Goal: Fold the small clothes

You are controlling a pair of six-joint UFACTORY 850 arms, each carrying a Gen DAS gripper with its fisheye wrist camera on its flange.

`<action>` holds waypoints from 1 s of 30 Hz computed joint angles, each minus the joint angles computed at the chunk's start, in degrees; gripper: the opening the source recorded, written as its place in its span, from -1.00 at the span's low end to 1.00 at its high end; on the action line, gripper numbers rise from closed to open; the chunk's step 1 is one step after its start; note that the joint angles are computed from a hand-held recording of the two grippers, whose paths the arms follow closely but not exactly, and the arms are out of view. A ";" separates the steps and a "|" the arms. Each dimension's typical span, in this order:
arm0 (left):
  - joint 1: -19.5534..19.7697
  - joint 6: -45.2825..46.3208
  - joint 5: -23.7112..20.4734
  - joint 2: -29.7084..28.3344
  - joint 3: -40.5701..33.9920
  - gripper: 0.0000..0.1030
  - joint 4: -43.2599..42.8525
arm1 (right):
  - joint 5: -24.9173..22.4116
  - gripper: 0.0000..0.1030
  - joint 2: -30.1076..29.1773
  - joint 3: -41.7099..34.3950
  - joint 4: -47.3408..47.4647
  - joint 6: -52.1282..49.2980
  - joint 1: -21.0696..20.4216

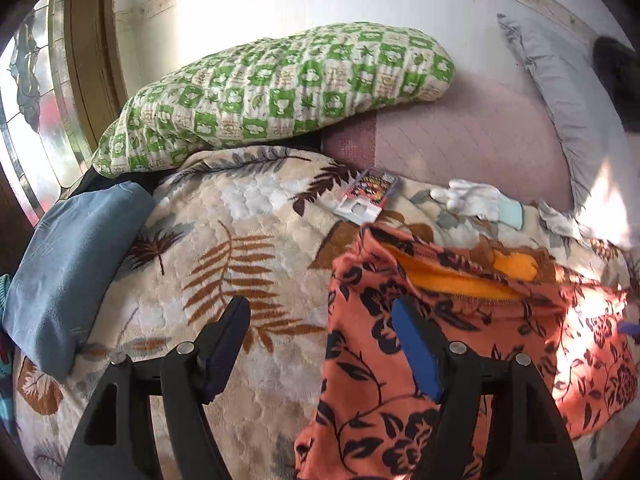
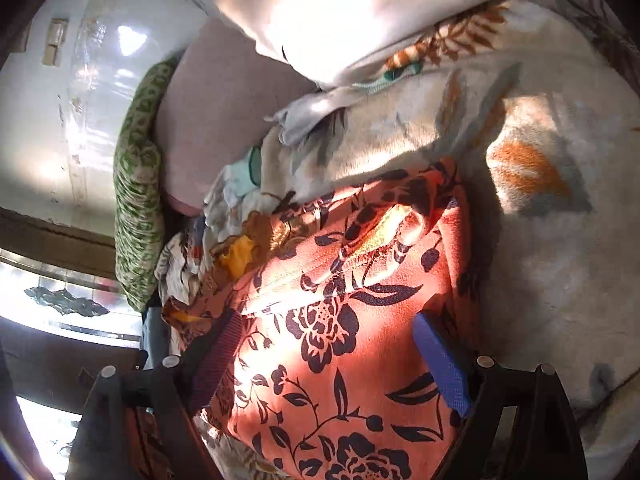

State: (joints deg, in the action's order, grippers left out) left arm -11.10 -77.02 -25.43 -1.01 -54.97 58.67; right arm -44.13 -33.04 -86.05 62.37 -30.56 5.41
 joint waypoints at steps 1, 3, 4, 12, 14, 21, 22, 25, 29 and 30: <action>-0.51 1.22 0.04 0.12 0.73 0.44 -0.67 | 1.09 0.74 -1.06 -1.85 -2.13 0.19 0.42; -1.12 3.33 0.54 -0.70 1.53 0.45 -1.93 | 5.72 0.74 -3.12 -5.92 -3.38 -0.32 0.48; -1.35 5.15 -0.14 -1.78 1.35 0.45 -3.49 | 8.56 0.74 -3.67 -7.04 -2.49 0.29 0.12; -0.07 9.84 -2.39 -4.65 1.84 0.45 -11.48 | 13.14 0.74 5.62 4.60 7.01 -12.20 -0.53; 0.12 9.80 -2.45 -3.81 2.24 0.45 -12.35 | 11.87 0.74 8.43 8.61 4.93 -12.48 -0.54; 0.04 8.40 -2.64 -2.00 4.13 0.45 -12.36 | 0.69 0.74 8.99 12.11 5.07 -14.74 0.68; 0.17 6.85 -1.76 -1.15 4.98 0.45 -11.99 | -0.70 0.74 7.61 10.46 5.97 -14.92 1.21; -0.01 -1.92 0.57 2.00 8.15 0.45 -7.04 | -5.06 0.74 -0.39 0.67 5.16 -9.66 3.52; -0.89 -15.76 2.95 5.04 12.02 0.45 5.60 | -9.88 0.75 -14.32 -19.07 -5.73 4.33 7.13; -1.02 -18.13 3.04 5.23 12.40 0.45 8.58 | -10.09 0.75 -16.15 -22.84 -5.49 3.94 7.44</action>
